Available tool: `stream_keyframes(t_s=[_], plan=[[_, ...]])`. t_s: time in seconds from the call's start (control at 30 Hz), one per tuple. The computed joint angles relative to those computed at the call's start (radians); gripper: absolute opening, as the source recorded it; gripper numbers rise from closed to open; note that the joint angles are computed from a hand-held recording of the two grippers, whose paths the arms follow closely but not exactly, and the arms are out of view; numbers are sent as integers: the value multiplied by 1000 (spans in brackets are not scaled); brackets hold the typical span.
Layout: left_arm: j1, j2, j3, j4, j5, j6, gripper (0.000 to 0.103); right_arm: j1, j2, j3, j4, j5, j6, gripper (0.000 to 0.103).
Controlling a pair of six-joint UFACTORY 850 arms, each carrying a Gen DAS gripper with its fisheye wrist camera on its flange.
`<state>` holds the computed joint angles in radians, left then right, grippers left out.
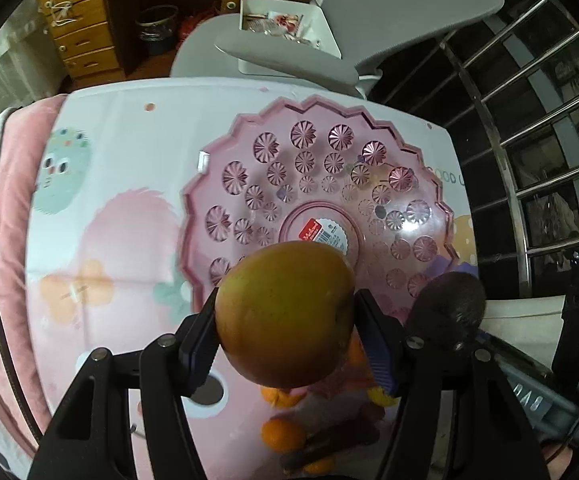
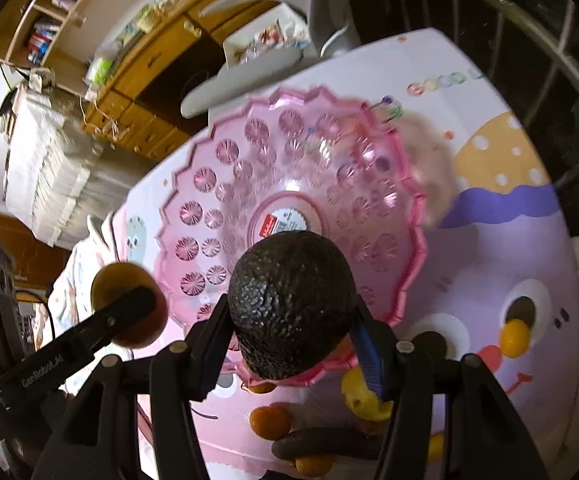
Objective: Organize fruits
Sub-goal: 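Carry the apple and avocado to the pink bowl and release both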
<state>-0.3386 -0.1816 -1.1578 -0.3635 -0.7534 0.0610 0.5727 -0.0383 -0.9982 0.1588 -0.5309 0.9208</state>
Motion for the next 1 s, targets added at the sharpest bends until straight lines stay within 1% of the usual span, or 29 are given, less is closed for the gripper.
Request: stream_keyframes(t_s=[0.2, 0.47, 0.57, 0.63, 0.67, 0.7, 0.73, 0.8, 1.0], plan=[[-12, -75, -23, 9, 14, 14, 62, -7, -65, -23, 63, -8, -86, 57], [-18, -132, -50, 23, 6, 18, 63, -22, -83, -16, 103, -11, -113, 57], [-19, -124, -47, 28, 23, 23, 64, -24, -80, -10, 106, -12, -107, 57], [-30, -108, -41, 70, 53, 4, 71, -25, -74, -10, 101, -12, -96, 59], [-33, -104, -40, 79, 61, 4, 72, -25, -68, -8, 97, -7, -91, 59], [-34, -100, -38, 79, 63, 6, 72, -24, -65, -7, 85, -2, -79, 62], [-33, -97, -37, 76, 60, 5, 72, -18, -61, -12, 31, -15, -27, 63], [-30, -87, -33, 76, 58, -1, 72, -19, -37, 4, 25, 14, -22, 63], [-33, -39, -15, 92, 60, -17, 72, -9, 6, 18, -22, 11, 41, 63]])
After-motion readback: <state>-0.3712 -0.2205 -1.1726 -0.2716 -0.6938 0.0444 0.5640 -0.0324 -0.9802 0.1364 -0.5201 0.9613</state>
